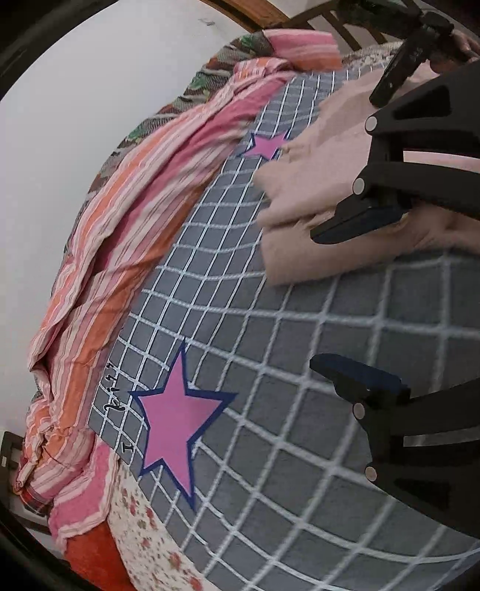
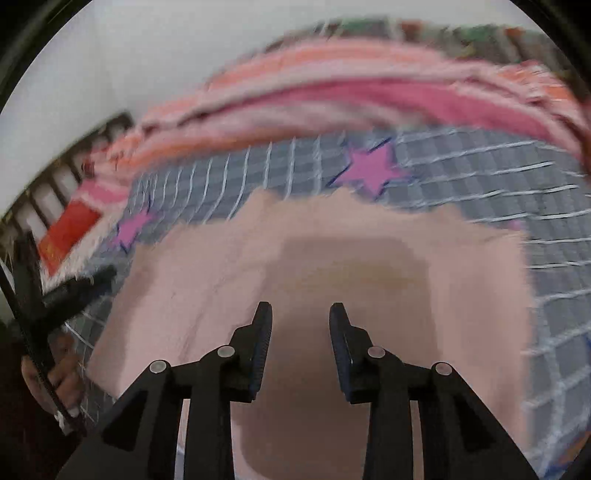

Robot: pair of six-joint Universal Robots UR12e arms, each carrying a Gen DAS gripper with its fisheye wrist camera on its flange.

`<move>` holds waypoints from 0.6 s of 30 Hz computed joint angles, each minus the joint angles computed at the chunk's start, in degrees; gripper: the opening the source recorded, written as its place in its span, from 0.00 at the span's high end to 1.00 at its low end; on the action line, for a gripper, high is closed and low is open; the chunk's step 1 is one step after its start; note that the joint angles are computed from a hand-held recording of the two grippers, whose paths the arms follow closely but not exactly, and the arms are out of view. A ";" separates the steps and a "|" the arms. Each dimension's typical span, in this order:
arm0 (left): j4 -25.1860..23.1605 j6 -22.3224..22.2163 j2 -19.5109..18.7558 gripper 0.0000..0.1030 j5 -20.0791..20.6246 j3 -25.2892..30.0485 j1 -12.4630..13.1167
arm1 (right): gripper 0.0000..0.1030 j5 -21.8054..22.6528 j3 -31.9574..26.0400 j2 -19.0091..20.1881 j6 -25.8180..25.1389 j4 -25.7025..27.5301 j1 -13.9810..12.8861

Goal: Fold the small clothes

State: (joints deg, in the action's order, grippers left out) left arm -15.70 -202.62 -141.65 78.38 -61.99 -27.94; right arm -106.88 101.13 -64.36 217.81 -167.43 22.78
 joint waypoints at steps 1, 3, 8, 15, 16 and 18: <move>-0.32 0.48 -0.42 0.42 0.17 0.61 0.03 | 0.68 0.05 -1.54 0.81 0.38 2.84 -0.16; -1.29 1.47 -1.46 0.42 0.08 1.96 0.17 | 0.68 -1.53 -4.46 2.31 0.79 7.36 -0.37; 2.22 1.25 -2.09 0.41 -0.34 1.49 0.22 | 0.68 0.43 -8.86 4.08 1.61 13.77 -2.01; 3.82 1.84 -2.24 0.41 -0.51 1.09 0.20 | 0.69 1.03 -14.30 7.19 1.72 20.05 -3.65; 3.96 1.74 -2.25 0.41 -0.61 1.05 0.23 | 0.69 0.68 -14.69 7.48 1.79 20.22 -3.66; 4.15 1.64 -2.23 0.41 -0.73 0.97 0.25 | 0.69 0.26 -15.32 8.00 2.21 20.24 -3.81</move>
